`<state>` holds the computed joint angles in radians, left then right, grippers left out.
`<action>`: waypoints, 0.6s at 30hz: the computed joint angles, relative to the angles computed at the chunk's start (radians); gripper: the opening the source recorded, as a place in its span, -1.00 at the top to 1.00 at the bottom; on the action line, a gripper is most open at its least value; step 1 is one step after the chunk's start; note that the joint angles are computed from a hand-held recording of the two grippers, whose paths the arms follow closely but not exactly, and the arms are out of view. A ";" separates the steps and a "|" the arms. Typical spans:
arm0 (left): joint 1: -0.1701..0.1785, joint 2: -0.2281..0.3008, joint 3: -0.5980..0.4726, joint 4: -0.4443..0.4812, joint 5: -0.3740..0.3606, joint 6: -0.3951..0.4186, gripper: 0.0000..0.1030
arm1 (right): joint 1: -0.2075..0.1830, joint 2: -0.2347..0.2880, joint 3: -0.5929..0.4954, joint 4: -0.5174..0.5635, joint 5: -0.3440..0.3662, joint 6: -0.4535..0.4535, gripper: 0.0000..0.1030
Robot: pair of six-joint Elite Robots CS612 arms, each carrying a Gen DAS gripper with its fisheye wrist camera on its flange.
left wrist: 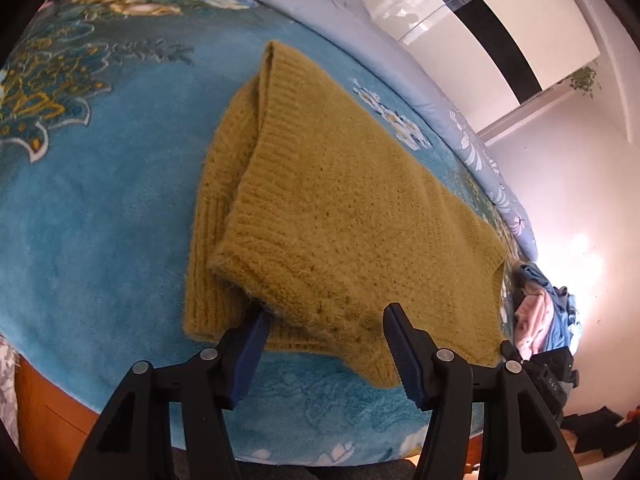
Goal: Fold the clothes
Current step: 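Press the folded vest edge down with both grippers and release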
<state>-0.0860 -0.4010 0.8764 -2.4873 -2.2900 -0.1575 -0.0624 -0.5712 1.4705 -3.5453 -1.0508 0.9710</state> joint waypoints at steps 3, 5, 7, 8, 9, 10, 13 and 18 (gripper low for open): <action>0.013 0.037 -0.048 -0.039 -0.069 -0.116 -0.22 | -0.003 0.004 -0.003 -0.006 -0.004 0.026 0.48; 0.019 0.063 -0.079 -0.066 -0.105 -0.202 -0.22 | -0.006 0.009 -0.007 -0.011 -0.001 0.046 0.48; 0.021 0.076 -0.092 -0.089 -0.114 -0.237 -0.20 | -0.007 0.008 -0.003 -0.012 -0.004 0.047 0.48; 0.020 0.076 -0.091 -0.098 -0.111 -0.239 -0.18 | -0.007 0.008 -0.002 -0.014 -0.007 0.048 0.48; 0.019 0.075 -0.088 -0.106 -0.106 -0.238 -0.18 | -0.006 0.008 -0.001 -0.016 -0.009 0.053 0.48; 0.019 0.074 -0.085 -0.113 -0.101 -0.237 -0.15 | -0.006 0.007 0.000 -0.019 -0.013 0.058 0.48; 0.016 0.060 -0.071 -0.119 -0.054 -0.222 0.37 | -0.005 0.004 0.003 -0.020 -0.028 0.076 0.52; 0.020 0.085 -0.126 -0.108 -0.065 -0.246 0.58 | -0.008 0.004 -0.014 0.011 -0.014 0.092 0.73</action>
<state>-0.0658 -0.3159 0.7503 -2.5949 -2.3550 -0.4035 -0.0708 -0.5673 1.4563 -3.5344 -1.0651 1.0632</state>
